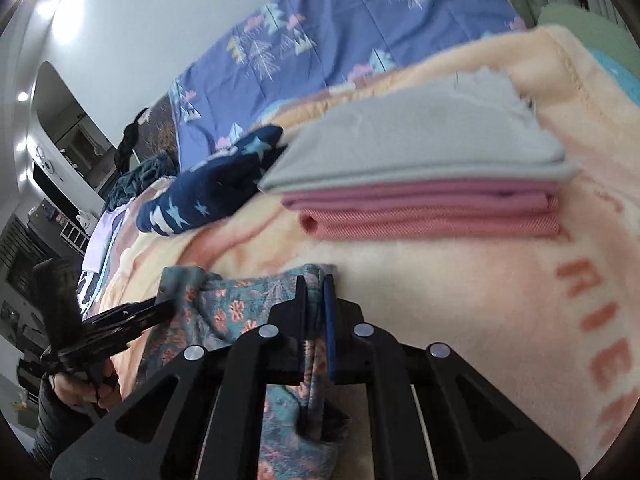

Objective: Fold small clothes

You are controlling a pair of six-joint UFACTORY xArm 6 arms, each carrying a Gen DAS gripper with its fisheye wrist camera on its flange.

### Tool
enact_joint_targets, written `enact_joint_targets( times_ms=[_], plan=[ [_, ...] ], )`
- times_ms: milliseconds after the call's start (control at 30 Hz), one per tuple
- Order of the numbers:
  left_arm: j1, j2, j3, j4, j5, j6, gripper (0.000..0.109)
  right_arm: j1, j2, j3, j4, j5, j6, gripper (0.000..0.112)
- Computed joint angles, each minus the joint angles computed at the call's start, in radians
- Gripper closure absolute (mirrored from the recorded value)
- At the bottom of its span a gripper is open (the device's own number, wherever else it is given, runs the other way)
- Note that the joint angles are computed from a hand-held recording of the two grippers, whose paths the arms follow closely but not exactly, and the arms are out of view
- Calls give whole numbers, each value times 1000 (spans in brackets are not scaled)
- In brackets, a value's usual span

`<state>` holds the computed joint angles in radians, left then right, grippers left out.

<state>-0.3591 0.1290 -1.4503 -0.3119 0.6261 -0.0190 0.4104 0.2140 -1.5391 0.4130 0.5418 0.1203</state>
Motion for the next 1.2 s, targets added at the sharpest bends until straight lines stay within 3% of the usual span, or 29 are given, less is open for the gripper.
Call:
enact_joint_targets(
  times_ms=[100, 167, 233, 300, 367, 467, 567, 667, 767, 867, 1000, 1200],
  plan=[
    [-7, -62, 83, -28, -110, 43, 95, 20, -17, 0, 65, -66, -105, 105],
    [0, -68, 104, -6, -137, 25, 94, 23, 17, -46, -6, -54, -80, 105],
    [11, -46, 95, 33, -105, -25, 84, 14, 89, -132, -172, 43, 42, 101],
    [19, -48, 112, 28, -102, -40, 58, -3, 138, -165, -242, 140, 132, 92],
    [23, -71, 137, 21, -118, -49, 52, -13, 86, -82, -190, 86, 139, 84],
    [20, -124, 174, 12, -123, -42, 52, -9, 6, -14, -240, 33, 162, 83],
    [-18, -216, 253, -44, -139, 52, 52, 27, -125, 115, -119, -55, -27, 85],
    [-76, -278, 316, 157, -115, -36, 45, 90, -237, 244, -125, -91, -112, 85],
    [-140, -320, 376, 389, -65, -148, 41, 133, -282, 321, -162, -27, -60, 85],
    [-171, -330, 414, 570, -76, -252, 40, 153, -301, 394, -342, -43, 69, 85],
    [-169, -342, 398, 572, -44, -312, 40, 161, -328, 366, -452, 6, 201, 85],
    [-199, -413, 451, 546, -46, -299, 38, 166, -423, 448, -505, -10, 219, 75]
  ],
)
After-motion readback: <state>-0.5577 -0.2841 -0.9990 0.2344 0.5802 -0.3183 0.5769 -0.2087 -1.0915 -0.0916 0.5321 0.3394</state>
